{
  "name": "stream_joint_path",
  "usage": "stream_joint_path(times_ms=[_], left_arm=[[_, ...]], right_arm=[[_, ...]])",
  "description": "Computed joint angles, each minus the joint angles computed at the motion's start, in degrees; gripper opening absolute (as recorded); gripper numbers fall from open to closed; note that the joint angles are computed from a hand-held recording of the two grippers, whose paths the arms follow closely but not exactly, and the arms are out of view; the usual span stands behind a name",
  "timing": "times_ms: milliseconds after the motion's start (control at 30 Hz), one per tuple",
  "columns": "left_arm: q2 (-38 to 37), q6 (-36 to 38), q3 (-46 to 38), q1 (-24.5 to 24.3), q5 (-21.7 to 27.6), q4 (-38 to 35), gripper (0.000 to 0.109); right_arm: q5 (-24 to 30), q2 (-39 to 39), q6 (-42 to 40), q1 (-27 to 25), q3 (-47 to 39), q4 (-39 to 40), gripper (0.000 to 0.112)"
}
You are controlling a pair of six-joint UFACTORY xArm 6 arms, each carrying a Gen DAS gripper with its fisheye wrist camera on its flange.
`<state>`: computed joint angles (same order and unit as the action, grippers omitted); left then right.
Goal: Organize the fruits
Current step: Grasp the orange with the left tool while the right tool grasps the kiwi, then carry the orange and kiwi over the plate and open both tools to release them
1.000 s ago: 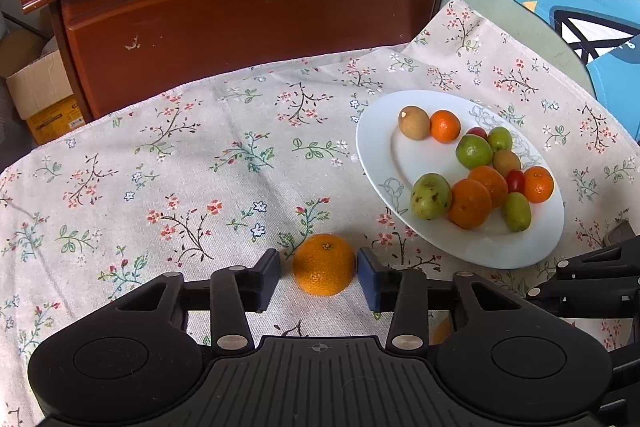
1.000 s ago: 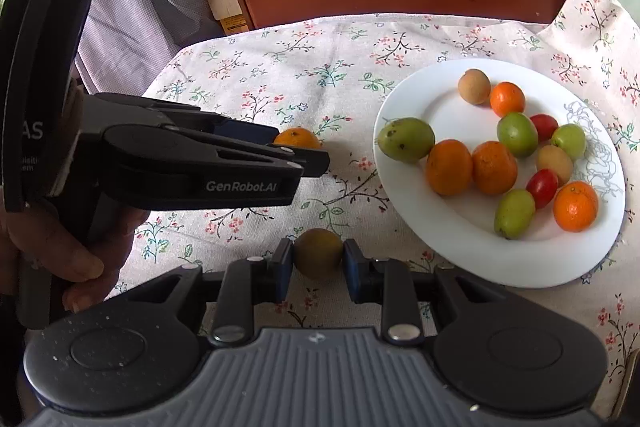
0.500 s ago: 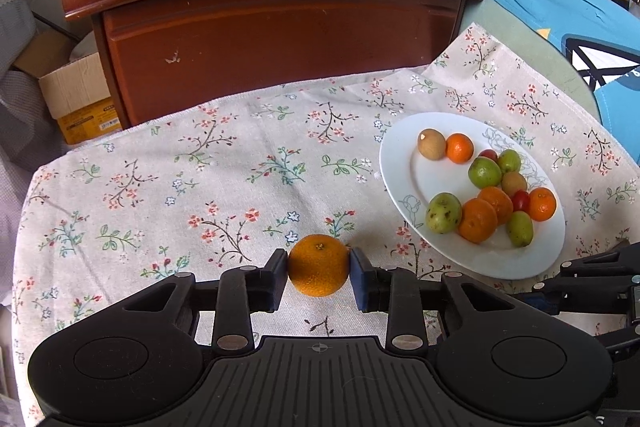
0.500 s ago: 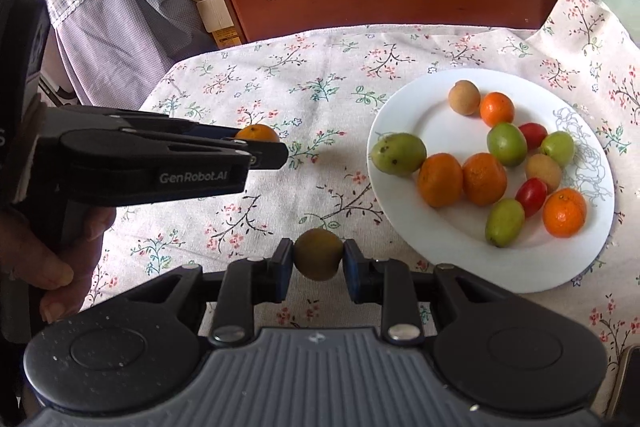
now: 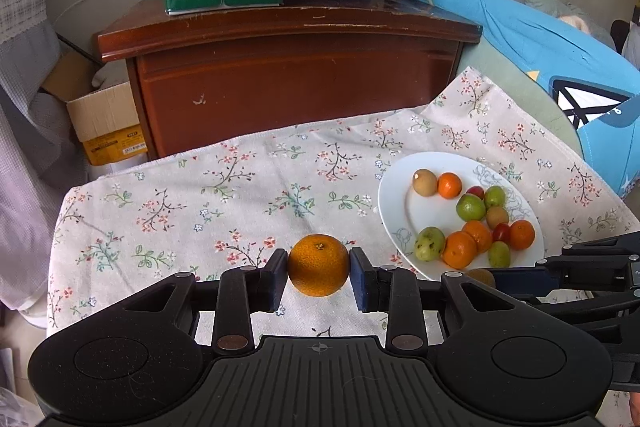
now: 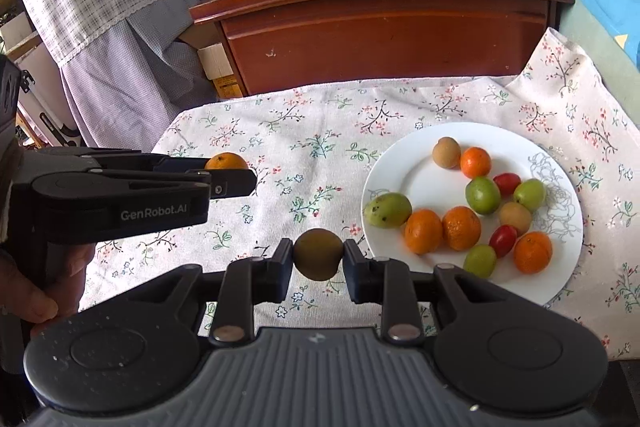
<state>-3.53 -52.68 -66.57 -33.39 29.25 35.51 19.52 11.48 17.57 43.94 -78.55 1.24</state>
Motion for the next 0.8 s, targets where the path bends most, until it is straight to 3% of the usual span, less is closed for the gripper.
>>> stream_joint_path(times_ms=[800], left_arm=[[1.4, -3.9, -3.8, -0.8, -1.1, 3.8, 0.031]], right_arm=[[-4.1, -2.3, 9.4, -3.4, 0.7, -7.7, 0.027]])
